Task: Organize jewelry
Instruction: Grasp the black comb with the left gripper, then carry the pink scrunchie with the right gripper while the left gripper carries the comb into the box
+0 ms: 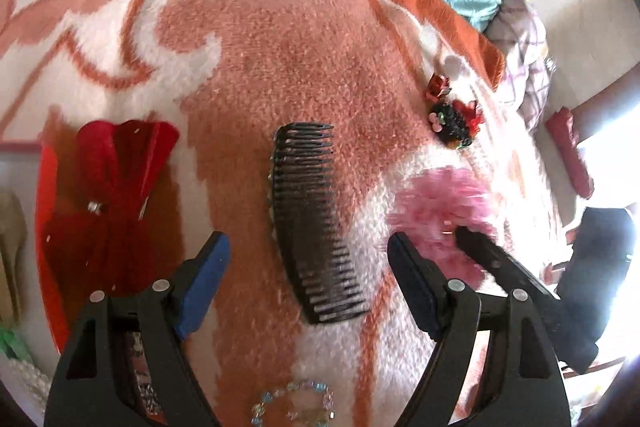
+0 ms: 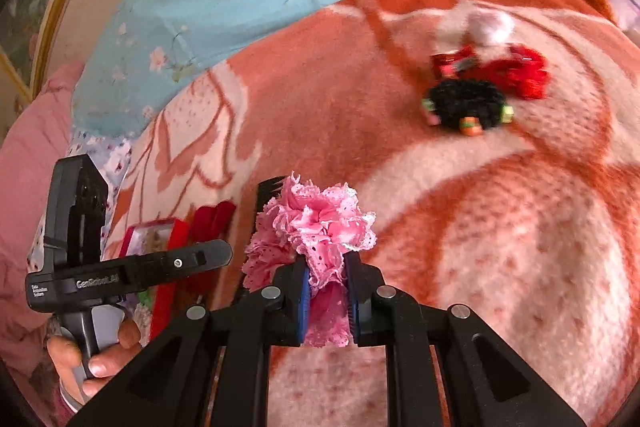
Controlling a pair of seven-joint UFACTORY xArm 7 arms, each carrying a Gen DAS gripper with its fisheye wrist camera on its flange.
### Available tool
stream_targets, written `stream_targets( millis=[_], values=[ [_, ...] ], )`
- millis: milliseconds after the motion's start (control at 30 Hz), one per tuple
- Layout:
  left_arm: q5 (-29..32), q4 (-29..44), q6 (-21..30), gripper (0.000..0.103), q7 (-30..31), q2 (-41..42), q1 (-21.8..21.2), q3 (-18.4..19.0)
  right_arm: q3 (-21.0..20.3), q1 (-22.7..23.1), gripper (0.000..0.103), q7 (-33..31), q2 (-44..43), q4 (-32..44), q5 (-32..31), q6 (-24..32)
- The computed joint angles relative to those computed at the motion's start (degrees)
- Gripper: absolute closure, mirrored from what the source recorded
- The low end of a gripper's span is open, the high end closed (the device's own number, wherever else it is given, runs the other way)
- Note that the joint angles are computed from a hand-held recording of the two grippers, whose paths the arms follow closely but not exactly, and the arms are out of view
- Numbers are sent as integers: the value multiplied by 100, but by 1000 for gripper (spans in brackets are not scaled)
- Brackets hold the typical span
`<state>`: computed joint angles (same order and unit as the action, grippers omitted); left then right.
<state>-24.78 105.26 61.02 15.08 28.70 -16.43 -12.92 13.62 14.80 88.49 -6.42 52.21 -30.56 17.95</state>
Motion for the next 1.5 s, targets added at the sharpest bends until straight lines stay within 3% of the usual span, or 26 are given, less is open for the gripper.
stream_targets(
  millis=[133,300,333,367,433,700,967,1200,1500],
  values=[
    [772,176,-116,22,-302,159,-437,176,203,-322,89,1018,-515,-427,-643,24],
    [1624,-64,-519,26,-701,180,-849,331,389,-625,89,1267,-889,-727,-721,-77],
    [1663,-218,-678,33,-672,100,-839,305,427,-676,89,1274,-923,-758,-702,-116],
    [1641,-345,-797,47,-602,24,-796,257,461,-716,89,1260,-960,-786,-673,-139],
    [1503,-441,-834,54,-500,-65,-679,171,549,-806,89,1262,-991,-814,-652,-208],
    [518,-1403,-1180,54,209,-932,-138,-35,820,-963,89,1311,-924,-710,-639,-410],
    [-57,-2458,-1361,54,700,-1940,124,181,909,-738,89,1219,-651,-349,-647,-274],
    [-383,-3202,-1479,54,923,-2623,342,500,768,-231,89,1295,-91,236,-958,-226],
    [-656,-3818,-1540,54,1104,-3186,664,917,413,622,89,941,777,1250,-1044,-50]
  ],
)
